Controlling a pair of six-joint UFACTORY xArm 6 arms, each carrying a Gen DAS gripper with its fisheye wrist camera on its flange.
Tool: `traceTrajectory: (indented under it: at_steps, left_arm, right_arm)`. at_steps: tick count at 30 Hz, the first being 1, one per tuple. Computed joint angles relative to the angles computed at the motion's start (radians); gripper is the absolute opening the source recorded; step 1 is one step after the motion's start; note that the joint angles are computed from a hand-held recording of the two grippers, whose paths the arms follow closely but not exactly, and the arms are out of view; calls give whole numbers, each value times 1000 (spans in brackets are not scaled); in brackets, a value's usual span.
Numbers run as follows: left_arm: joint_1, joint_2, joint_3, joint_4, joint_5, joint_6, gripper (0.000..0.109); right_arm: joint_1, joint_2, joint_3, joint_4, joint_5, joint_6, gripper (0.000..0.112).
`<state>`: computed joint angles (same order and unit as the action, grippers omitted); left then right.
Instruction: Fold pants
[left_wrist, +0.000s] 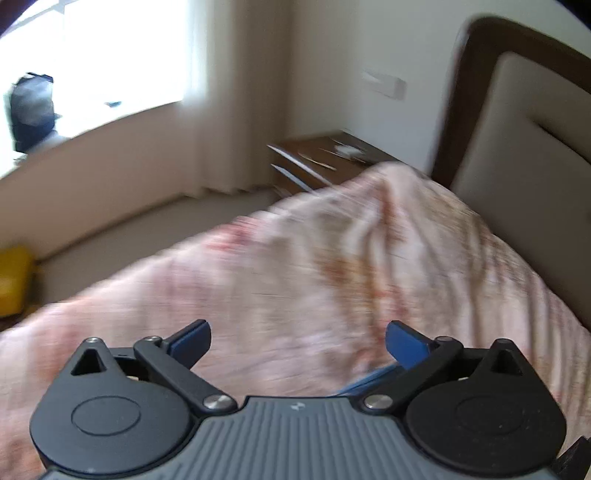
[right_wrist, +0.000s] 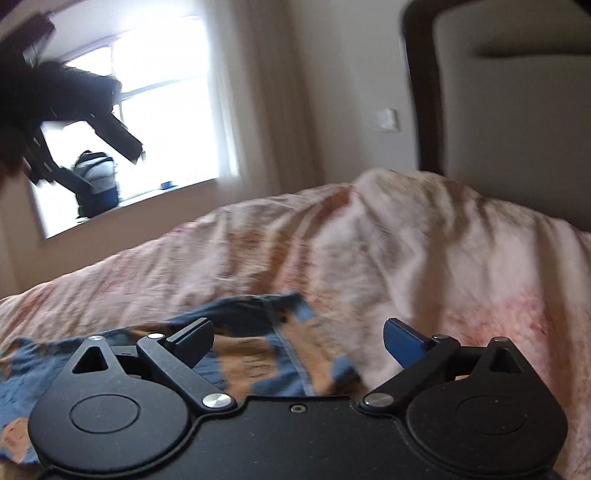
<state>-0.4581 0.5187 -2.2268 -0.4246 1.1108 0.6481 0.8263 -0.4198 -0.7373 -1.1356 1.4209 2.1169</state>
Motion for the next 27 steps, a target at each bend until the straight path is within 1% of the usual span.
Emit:
traceTrajectory:
  at_steps: [2, 5, 7, 8, 10, 11, 13, 14, 15, 18, 20, 21, 22, 24, 26, 27]
  left_arm:
    - [53, -33, 10, -1, -15, 10, 103]
    - [161, -93, 99, -50, -48, 43, 103]
    - [235, -78, 100, -91, -36, 42, 103]
    - [273, -68, 106, -115, -45, 48, 103]
    - [336, -66, 180, -147, -124, 72, 103]
    - [362, -47, 188, -147, -151, 78, 103]
    - [406, 1, 189, -109, -201, 41, 103]
    - [428, 34, 170, -96, -210, 17, 103]
    - [456, 80, 124, -93, -199, -8, 103]
    - [512, 171, 86, -122, -246, -68, 103]
    - [544, 199, 97, -157, -274, -81, 103]
    - [559, 194, 132, -192, -298, -59, 103]
    - [570, 195, 160, -226, -320, -41, 103]
    - [600, 190, 206, -289, -331, 16, 103]
    - [614, 171, 258, -342, -324, 86, 103]
    - [615, 158, 292, -377, -339, 148, 103]
  right_arm:
    - [8, 7, -12, -12, -11, -39, 102]
    - [2, 20, -34, -13, -54, -118, 102]
    - [9, 36, -52, -15, -73, -167, 102]
    - [9, 44, -60, -13, -86, -190, 102]
    - [9, 66, -85, 9, -108, -249, 102]
    - [7, 73, -94, 18, -118, -269, 102]
    - [-1, 82, -105, 28, -157, -297, 102]
    - [-8, 89, -111, 35, -179, -311, 102]
    - [-15, 99, -118, 45, -204, -333, 102]
    - [-42, 123, -132, 57, -280, -399, 102]
    - [-77, 125, -137, 67, -367, -447, 102]
    - [-103, 121, -132, 56, -430, -451, 102]
    - [-146, 119, -128, 43, -523, -462, 102]
    - [-254, 161, -160, 44, -717, -546, 102]
    - [-349, 260, -251, 78, -879, -683, 102]
    - [-398, 347, -332, 119, -977, -778, 102]
